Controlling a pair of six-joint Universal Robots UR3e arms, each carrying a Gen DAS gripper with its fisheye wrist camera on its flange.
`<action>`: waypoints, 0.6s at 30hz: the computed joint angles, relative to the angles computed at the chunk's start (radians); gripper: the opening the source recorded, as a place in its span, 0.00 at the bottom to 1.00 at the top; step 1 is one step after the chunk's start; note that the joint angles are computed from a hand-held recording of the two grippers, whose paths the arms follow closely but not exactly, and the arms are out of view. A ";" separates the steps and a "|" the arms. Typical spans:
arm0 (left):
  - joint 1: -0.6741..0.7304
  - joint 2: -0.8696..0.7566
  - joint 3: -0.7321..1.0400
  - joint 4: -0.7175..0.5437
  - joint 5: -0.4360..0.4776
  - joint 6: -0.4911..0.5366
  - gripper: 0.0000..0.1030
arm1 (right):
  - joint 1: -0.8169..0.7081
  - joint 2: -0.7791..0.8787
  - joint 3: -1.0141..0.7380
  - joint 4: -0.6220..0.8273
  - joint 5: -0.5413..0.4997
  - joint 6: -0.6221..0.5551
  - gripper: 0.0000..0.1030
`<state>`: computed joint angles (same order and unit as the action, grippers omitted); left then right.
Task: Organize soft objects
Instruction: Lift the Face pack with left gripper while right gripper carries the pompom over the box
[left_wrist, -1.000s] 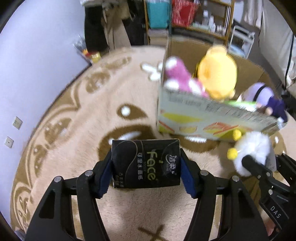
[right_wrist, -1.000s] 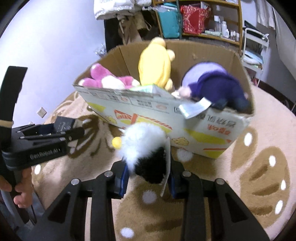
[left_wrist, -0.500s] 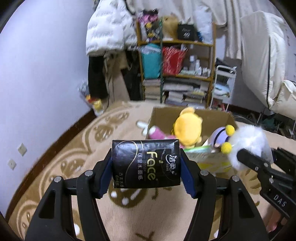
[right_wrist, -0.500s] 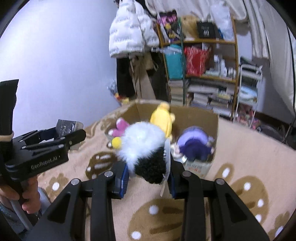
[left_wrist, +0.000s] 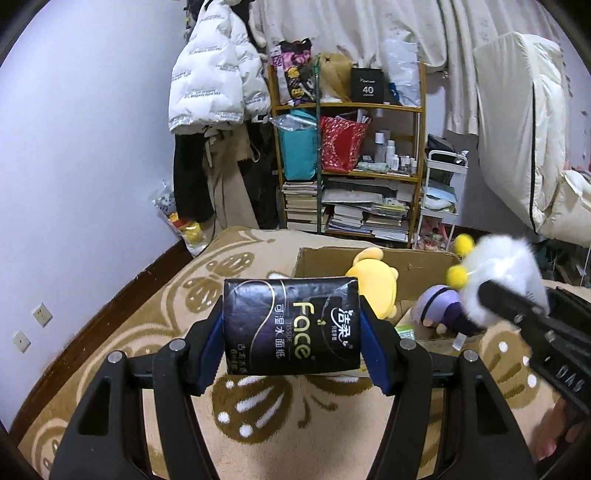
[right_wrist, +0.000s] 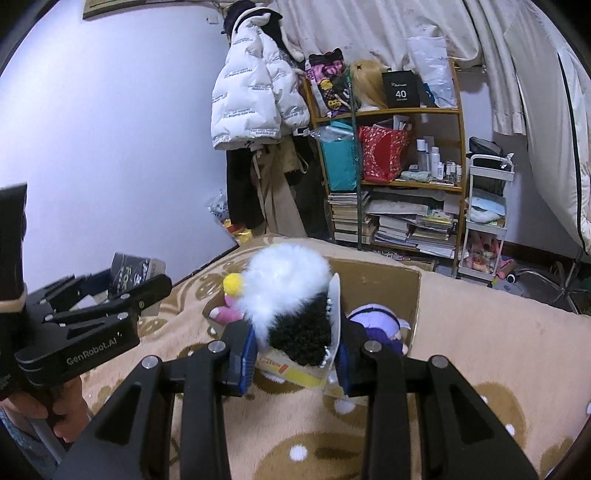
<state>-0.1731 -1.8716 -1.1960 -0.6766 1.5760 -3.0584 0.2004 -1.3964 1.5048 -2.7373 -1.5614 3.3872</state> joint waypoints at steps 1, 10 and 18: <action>0.001 -0.009 0.007 0.000 0.004 -0.003 0.61 | -0.006 -0.001 0.002 -0.009 0.004 0.004 0.35; 0.012 -0.091 0.116 0.011 -0.011 -0.021 0.62 | -0.062 0.034 -0.034 -0.046 0.015 0.018 0.35; 0.004 -0.195 0.252 -0.019 -0.009 -0.023 0.62 | -0.084 0.082 -0.079 -0.056 0.017 0.016 0.35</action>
<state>-0.1691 -2.0664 -0.9436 -0.6952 1.5673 -3.0815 0.1167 -1.3146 1.4256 -2.7928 -1.5440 3.4030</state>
